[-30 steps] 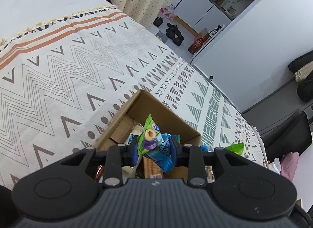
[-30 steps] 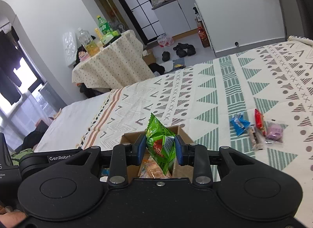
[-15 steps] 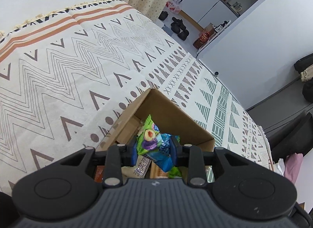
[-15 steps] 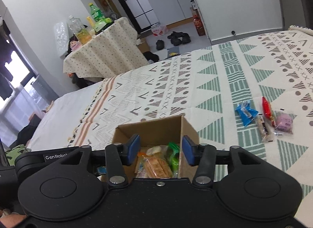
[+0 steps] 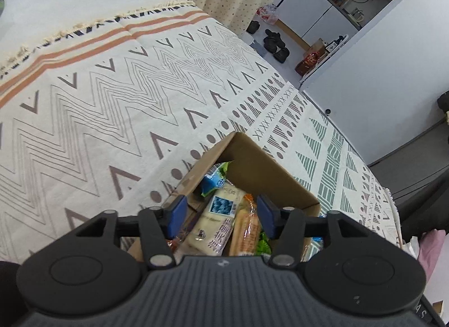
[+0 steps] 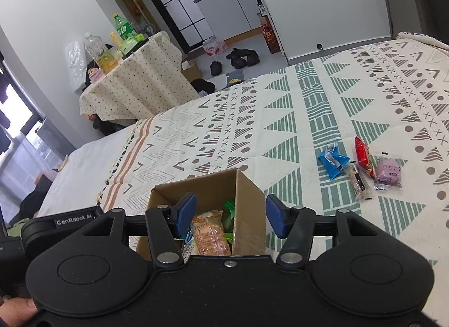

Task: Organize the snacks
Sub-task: 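Open both tools to drop the candies into the box, then move both open tools back toward the remaining candies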

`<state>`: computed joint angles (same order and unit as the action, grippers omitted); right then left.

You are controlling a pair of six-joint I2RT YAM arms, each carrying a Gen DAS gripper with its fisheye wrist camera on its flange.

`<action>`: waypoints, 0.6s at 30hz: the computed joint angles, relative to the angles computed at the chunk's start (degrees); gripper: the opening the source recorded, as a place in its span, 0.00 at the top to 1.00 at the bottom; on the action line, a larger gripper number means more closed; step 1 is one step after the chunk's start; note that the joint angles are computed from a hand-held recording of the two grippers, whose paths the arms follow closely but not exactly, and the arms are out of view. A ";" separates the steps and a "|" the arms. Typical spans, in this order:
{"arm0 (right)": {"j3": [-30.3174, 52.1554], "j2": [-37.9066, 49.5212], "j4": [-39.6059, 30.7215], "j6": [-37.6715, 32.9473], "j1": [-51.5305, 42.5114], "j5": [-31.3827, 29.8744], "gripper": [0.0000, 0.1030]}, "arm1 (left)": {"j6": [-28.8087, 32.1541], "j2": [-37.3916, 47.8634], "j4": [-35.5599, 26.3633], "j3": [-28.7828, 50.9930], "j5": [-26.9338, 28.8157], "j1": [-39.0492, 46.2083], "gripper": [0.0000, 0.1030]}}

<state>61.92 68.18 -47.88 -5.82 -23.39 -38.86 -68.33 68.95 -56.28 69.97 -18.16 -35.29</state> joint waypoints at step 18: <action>4.92 2.25 -13.77 -15.61 -16.46 -7.63 0.19 | -9.94 7.64 -11.94 11.78 -10.71 -15.84 0.17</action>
<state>66.84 70.43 -61.65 -21.42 -39.85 -46.50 -78.26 76.59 -68.23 81.75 -28.87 -51.13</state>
